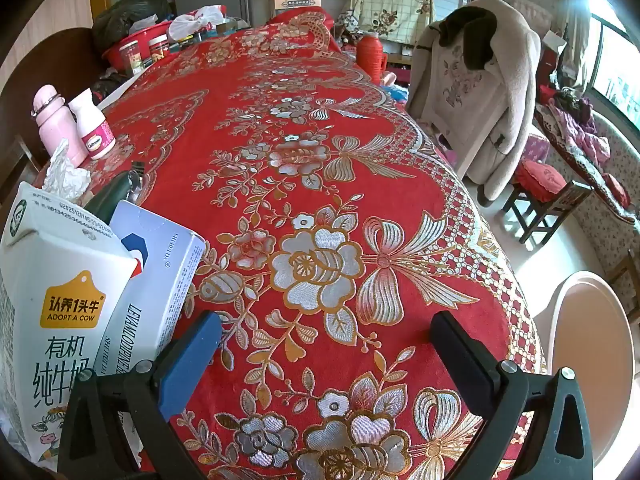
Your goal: Collect trash
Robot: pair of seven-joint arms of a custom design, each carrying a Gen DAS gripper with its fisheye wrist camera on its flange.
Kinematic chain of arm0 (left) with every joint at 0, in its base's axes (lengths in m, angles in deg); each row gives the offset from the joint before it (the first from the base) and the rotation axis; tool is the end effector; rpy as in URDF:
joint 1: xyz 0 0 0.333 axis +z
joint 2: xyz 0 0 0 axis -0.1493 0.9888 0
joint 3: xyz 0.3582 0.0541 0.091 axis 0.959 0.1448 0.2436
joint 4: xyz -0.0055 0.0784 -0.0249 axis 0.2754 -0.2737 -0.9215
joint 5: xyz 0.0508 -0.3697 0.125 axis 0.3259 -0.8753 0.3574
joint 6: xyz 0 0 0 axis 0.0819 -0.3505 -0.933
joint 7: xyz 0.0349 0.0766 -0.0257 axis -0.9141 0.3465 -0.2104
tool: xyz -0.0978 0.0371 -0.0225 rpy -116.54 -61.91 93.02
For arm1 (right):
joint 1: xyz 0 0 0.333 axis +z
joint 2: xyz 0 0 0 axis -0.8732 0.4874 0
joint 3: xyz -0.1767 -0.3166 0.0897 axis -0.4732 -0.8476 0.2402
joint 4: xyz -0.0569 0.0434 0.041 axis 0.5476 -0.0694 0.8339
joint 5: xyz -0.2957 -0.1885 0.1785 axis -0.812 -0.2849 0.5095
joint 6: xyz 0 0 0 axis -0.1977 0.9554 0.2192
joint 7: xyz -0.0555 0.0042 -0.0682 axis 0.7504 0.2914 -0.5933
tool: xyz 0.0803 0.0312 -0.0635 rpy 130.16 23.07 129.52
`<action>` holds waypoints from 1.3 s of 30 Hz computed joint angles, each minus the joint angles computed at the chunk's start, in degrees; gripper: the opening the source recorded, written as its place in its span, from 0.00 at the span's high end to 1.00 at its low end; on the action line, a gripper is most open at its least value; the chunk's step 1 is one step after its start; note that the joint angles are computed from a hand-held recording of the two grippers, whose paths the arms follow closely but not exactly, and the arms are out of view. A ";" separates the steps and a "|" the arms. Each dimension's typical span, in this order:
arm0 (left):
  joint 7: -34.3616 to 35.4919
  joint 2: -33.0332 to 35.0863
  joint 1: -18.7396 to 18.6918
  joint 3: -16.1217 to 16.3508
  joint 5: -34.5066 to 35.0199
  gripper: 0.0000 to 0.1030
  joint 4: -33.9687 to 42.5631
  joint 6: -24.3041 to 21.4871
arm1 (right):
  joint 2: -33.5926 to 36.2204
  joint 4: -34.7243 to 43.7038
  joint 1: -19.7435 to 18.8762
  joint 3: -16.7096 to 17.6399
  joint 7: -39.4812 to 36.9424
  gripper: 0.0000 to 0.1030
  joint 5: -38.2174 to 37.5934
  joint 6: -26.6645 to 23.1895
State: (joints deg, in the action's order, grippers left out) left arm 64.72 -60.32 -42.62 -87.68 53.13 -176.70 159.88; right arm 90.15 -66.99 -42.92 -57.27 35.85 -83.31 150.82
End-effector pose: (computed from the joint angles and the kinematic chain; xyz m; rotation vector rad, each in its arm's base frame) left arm 0.4581 -0.4520 0.4639 -2.3532 1.1023 -0.3401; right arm 0.6342 0.2222 0.4982 -2.1775 1.4204 -0.4278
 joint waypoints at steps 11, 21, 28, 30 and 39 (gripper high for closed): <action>-3.87 -0.62 -4.80 -2.22 -1.16 0.01 5.88 -12.09 | -6.03 -3.08 -3.46 0.48 -7.46 0.04 5.89 -2.92; -4.70 5.96 -16.02 -2.08 9.00 0.01 24.38 -27.10 | -21.83 -13.39 -3.32 0.73 -17.14 0.04 17.88 0.47; 0.38 12.06 -23.90 1.66 13.85 0.01 36.66 -31.40 | -27.83 -16.35 -1.03 -0.57 -22.94 0.04 23.76 0.77; 0.91 13.18 -25.41 2.63 14.46 0.01 38.80 -31.60 | -29.59 -17.42 -0.34 -1.06 -24.16 0.04 25.42 1.02; 5.76 19.08 -31.60 7.44 16.93 0.01 49.59 -34.69 | -33.21 -19.34 1.08 -2.24 -27.14 0.04 28.88 2.29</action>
State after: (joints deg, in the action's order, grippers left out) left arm 70.48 -41.24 -74.22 -80.24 70.06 -127.11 125.18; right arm 56.95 -86.34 -41.84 -59.52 8.72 -54.43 153.12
